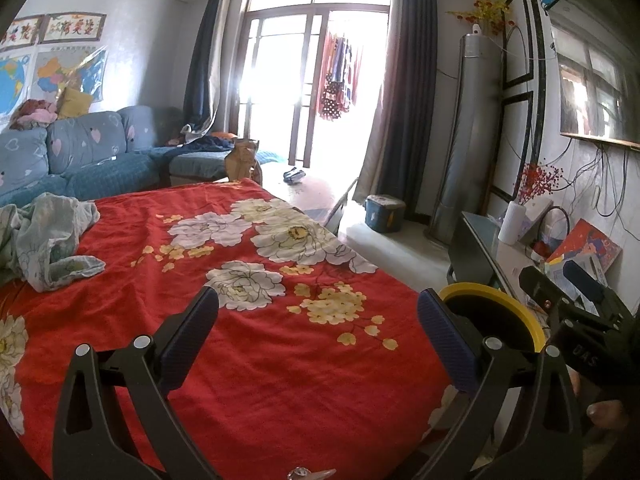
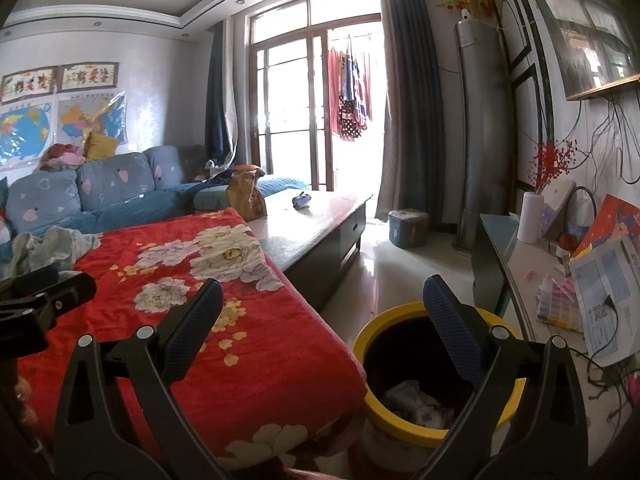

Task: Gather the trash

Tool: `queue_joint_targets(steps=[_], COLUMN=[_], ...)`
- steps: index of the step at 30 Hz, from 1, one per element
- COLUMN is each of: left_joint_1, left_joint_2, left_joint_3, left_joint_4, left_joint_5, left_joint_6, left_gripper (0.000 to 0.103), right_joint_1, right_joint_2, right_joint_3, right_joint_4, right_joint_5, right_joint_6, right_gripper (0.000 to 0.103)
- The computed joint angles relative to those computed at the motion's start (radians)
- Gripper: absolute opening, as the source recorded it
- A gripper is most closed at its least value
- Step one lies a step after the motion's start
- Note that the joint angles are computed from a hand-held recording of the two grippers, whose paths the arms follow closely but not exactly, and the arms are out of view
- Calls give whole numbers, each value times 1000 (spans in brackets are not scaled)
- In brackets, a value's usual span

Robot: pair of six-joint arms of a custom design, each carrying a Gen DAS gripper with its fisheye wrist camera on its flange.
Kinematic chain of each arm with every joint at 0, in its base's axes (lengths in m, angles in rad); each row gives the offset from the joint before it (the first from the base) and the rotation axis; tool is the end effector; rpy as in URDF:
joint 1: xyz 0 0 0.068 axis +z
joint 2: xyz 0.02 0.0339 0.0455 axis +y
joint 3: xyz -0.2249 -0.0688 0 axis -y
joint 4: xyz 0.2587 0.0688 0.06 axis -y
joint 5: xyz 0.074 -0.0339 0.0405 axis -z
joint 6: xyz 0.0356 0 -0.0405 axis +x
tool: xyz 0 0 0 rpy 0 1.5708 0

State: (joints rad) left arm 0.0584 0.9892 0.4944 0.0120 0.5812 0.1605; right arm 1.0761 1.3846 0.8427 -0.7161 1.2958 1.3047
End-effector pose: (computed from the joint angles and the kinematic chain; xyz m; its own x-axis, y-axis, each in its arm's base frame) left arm 0.2452 -0.0052 0.1832 -0.3877 0.1111 -0.9150 0.5051 0.8560 -0.1101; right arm 0.1520 0.2097 0.1729 -0.2137 0.1557 -0.9644 0.4100 0.9104 0.0561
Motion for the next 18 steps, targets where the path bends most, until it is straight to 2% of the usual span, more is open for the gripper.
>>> queue_joint_targets(steps=[18], left_joint_1=[0], left_joint_2=[-3], left_joint_3=[-2], left_joint_4=[0], left_joint_5=[0], left_joint_6=[-2], left_gripper=[97], right_joint_1=[4], right_joint_2=[21], right_joint_3=[14], right_joint_4=[-7], right_joint_5=[0], right_joint_6=[17], right_gripper=[92])
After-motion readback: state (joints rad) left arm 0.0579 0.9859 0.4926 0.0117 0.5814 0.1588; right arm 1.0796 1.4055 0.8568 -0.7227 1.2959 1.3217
